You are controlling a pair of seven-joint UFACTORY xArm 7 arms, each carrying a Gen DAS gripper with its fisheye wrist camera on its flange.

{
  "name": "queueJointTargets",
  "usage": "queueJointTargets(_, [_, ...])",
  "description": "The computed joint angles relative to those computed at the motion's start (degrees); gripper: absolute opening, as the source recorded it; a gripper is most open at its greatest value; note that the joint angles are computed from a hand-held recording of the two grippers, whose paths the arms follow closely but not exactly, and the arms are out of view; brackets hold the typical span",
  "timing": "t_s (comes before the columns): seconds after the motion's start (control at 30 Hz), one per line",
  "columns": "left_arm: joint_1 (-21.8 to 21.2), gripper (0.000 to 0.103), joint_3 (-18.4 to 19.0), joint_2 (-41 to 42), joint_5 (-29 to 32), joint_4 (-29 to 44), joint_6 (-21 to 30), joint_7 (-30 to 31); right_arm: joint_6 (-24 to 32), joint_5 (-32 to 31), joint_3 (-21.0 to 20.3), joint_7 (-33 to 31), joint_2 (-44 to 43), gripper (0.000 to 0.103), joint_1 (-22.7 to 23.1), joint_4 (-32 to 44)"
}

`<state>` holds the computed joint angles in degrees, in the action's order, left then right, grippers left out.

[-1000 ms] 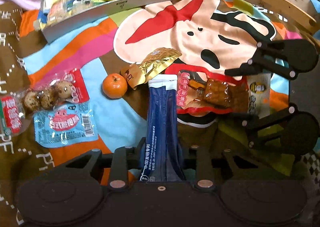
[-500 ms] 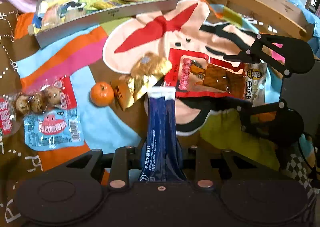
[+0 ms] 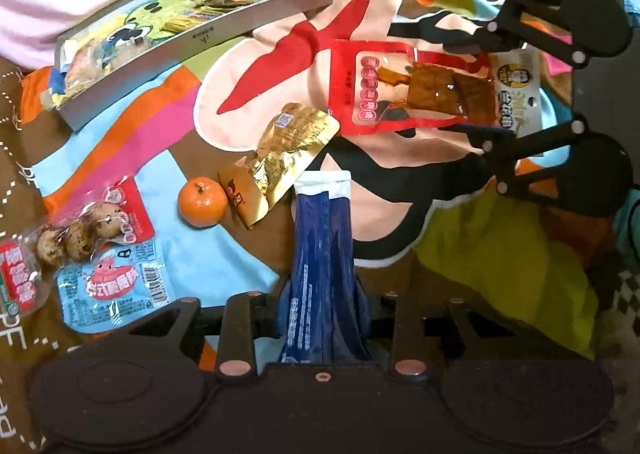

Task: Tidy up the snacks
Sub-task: 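Lift the red pack and blue stick pack and carry both toward the tray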

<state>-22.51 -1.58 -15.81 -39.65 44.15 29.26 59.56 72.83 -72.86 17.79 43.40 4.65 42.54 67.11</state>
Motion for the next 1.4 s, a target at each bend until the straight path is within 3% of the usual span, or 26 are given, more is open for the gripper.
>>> queueJointTargets(0.2, [0.91,0.042,-0.86,4.68,-1.21,4.81,2.54,-3.67,-0.29,-0.49,-0.18,0.16,0.23,0.059,-0.1,0.16])
queueJointTargets(0.53, [2.07,0.026,-2.38,4.39,-3.36,4.61,1.44,-5.45,-1.39,-2.99,-0.66,1.48,1.07,0.059,-0.06,0.73])
queueJointTargets(1.0, [-0.82,0.025,0.59,-1.05,-13.61,2.62,-0.86,-3.25,-1.1,-10.32,-1.04,6.74,0.73,0.059,-0.09,-0.11])
queueJointTargets(1.23, [0.01,0.025,0.45,2.1,-15.77,7.74,-5.37,-6.79,-3.1,-15.63,-2.8,10.89,2.72,0.059,-1.64,3.5])
queueJointTargets(1.4, [2.1,0.025,-0.26,8.26,-15.16,16.09,-4.92,-11.32,-7.32,-19.17,-4.95,11.6,4.77,0.059,-3.44,7.7])
